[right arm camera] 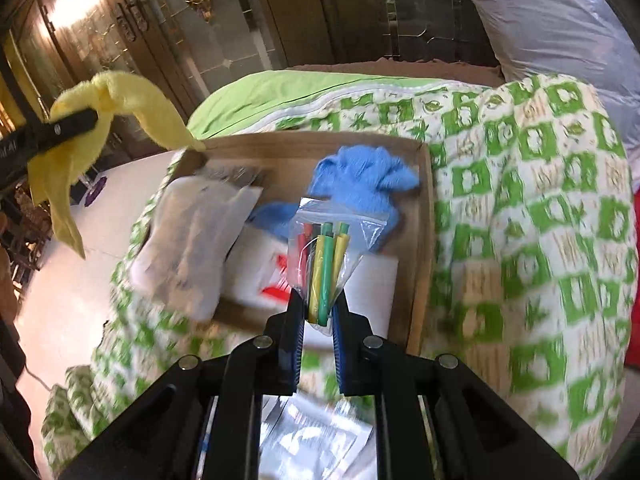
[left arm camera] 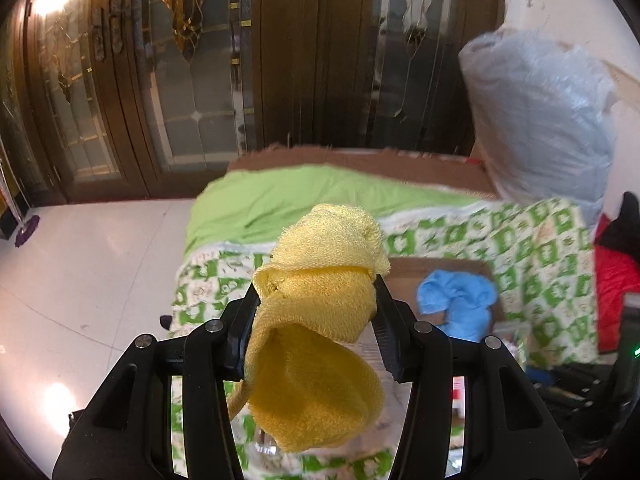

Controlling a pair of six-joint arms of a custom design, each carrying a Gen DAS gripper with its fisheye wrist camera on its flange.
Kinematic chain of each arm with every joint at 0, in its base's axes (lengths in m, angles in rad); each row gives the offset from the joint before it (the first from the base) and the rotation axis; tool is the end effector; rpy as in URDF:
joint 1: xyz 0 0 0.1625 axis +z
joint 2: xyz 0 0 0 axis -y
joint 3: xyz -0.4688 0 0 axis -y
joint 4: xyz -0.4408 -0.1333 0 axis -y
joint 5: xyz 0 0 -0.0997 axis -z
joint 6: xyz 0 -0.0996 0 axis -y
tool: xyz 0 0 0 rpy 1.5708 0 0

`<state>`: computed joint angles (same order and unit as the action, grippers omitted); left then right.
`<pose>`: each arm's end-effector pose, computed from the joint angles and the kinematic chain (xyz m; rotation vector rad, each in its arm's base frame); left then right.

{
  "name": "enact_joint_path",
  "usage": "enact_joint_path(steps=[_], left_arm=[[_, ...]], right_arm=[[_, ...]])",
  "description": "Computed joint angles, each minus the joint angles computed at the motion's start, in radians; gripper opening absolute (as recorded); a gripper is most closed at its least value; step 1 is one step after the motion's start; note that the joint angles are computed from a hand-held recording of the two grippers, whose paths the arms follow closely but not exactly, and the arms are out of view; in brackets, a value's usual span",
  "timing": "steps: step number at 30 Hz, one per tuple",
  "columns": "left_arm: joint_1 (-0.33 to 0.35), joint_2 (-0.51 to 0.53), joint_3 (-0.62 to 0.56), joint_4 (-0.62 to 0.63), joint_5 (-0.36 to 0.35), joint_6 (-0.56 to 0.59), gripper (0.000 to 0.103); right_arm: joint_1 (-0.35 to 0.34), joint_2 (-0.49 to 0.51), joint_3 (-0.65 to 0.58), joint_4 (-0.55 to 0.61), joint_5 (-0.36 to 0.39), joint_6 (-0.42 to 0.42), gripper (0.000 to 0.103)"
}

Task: Organize soft objects
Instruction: 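Carry the yellow towel into the tray with the left tool while the right tool drops the pen bag in, then open both tools and withdraw them from the tray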

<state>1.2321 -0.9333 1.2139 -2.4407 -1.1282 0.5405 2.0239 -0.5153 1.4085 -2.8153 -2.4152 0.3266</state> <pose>-0.1116 -0.8465 0.3977 0.9307 2.3895 -0.7145 0.4034 -0.6941 0.0223 -0.0388 -2.3765 0.7934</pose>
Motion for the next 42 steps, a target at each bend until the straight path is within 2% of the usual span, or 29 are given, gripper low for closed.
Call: enact_joint_path(steps=[9, 13, 16, 20, 24, 26, 28, 29, 30, 36, 42], left_arm=[[0.047, 0.122, -0.120, 0.063, 0.020, -0.048, 0.049], [0.052, 0.141, -0.142, 0.073, 0.036, -0.057, 0.059], [0.049, 0.142, -0.130, 0.042, 0.055, -0.027, 0.072], [0.039, 0.142, -0.116, 0.000, 0.090, 0.044, 0.073], [0.031, 0.125, -0.083, -0.047, 0.098, 0.089, 0.073], [0.027, 0.106, -0.058, -0.068, 0.093, 0.101, 0.073], [0.025, 0.084, -0.027, -0.093, 0.085, 0.111, 0.073], [0.023, 0.067, -0.006, -0.104, 0.079, 0.113, 0.073], [0.022, 0.052, 0.013, -0.111, 0.076, 0.114, 0.073], [0.019, -0.098, 0.204, -0.148, 0.049, 0.109, 0.073], [0.035, -0.229, 0.382, -0.101, 0.051, 0.060, 0.073]], right_arm=[[-0.061, 0.025, -0.060, 0.071, 0.087, 0.035, 0.011], [-0.058, 0.057, -0.113, 0.068, 0.105, -0.018, 0.011], [-0.055, 0.091, -0.164, 0.079, 0.106, -0.055, 0.011], [-0.063, 0.122, -0.214, 0.079, 0.116, -0.088, 0.011], [-0.086, 0.130, -0.239, 0.089, 0.167, -0.114, 0.013], [-0.088, 0.132, -0.233, 0.074, 0.155, -0.123, 0.014], [-0.086, 0.127, -0.219, 0.054, 0.145, -0.127, 0.027], [-0.085, 0.123, -0.210, 0.038, 0.146, -0.128, 0.038], [-0.084, 0.118, -0.201, 0.012, 0.154, -0.134, 0.043], [-0.063, 0.093, -0.151, -0.081, 0.130, -0.166, 0.045], [-0.044, 0.007, 0.019, -0.180, 0.132, -0.076, 0.050]])
